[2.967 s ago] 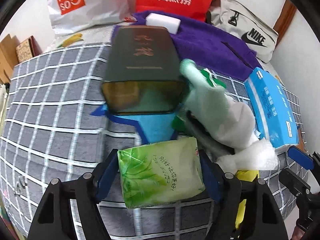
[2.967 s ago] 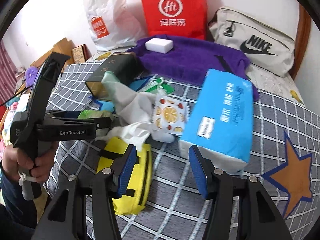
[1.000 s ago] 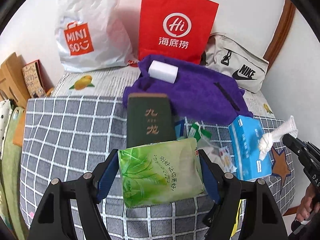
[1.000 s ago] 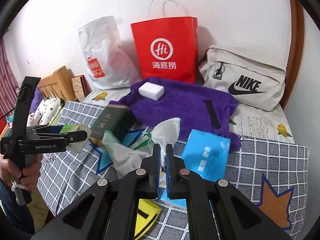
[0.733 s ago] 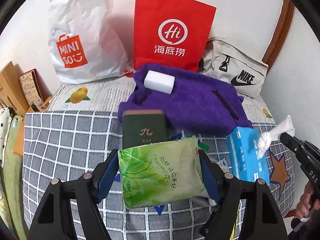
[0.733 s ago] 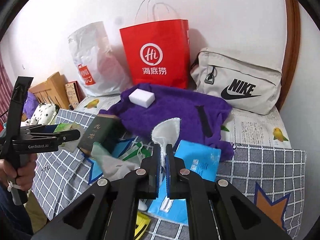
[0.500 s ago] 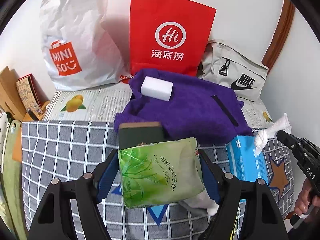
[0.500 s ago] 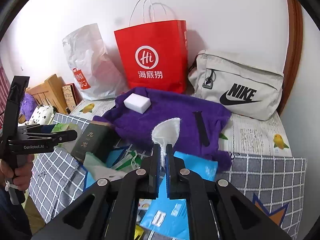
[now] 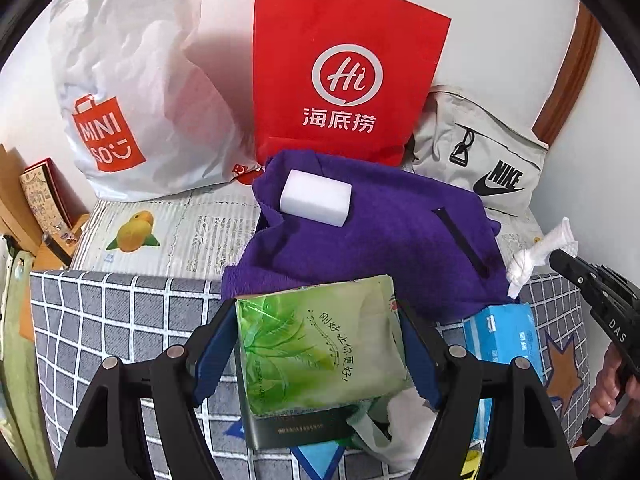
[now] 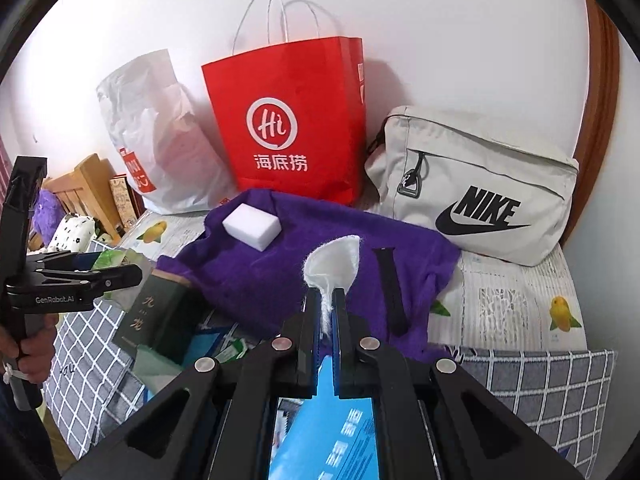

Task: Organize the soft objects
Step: 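Carry the green pack with the left tool while the right tool carries the tissue onto the purple towel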

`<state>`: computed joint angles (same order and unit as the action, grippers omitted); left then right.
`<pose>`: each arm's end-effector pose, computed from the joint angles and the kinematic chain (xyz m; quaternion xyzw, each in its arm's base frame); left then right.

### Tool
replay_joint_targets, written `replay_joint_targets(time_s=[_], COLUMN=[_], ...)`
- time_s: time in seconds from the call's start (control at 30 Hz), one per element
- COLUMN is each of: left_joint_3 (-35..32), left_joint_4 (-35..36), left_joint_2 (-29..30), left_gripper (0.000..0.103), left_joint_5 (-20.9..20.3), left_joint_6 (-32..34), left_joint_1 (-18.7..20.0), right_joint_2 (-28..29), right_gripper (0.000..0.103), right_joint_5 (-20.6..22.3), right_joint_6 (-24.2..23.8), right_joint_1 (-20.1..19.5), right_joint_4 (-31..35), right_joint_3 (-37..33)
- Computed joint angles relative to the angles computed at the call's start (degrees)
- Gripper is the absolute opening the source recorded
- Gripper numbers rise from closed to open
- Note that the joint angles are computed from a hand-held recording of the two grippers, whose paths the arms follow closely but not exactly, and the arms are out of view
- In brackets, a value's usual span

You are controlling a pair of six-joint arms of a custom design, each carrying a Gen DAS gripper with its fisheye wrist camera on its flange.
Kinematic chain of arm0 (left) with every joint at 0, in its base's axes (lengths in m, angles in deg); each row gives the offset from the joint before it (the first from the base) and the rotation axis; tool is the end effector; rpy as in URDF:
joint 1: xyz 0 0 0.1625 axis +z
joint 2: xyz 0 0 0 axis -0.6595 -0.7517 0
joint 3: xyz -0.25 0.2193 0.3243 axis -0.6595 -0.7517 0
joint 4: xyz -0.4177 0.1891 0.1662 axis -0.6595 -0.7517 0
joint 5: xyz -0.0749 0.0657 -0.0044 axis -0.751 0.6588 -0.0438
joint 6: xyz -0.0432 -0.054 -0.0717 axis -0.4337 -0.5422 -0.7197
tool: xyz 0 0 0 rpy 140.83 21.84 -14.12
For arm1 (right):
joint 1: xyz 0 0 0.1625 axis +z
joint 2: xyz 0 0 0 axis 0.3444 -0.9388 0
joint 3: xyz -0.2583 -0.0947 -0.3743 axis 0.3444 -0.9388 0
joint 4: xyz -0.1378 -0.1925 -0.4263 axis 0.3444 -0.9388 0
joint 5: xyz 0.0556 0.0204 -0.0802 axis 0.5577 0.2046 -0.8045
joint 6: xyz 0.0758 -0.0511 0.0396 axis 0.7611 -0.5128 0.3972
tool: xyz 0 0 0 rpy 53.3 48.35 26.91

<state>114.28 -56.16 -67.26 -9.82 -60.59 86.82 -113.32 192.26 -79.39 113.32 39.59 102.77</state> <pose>-0.1161 -0.3886 0.3165 0.2935 0.9084 -0.1760 0.2404 0.3331 -0.2836 0.0938 0.0872 -0.8472 0.4067 0.3304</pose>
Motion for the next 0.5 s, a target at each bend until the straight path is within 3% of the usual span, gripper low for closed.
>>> replay_joint_targets(time_s=[0.33, 0.5], left_joint_3=[-2.71, -3.95], left_joint_4=[-4.79, -6.92], left_joint_2=[6.2, 9.98], left_gripper=[0.074, 0.074], left_joint_5=[-0.17, -0.84], left_joint_6=[3.47, 4.84], left_joint_1=[4.06, 5.7], right_joint_2=[-0.93, -1.31], right_gripper=[0.005, 0.005], right_joint_5=[-3.47, -8.18], right_joint_6=[-5.0, -3.96], right_joint_1=[-7.49, -11.62], right_joint_4=[-1.86, -1.18], right_joint_3=[0.62, 1.34])
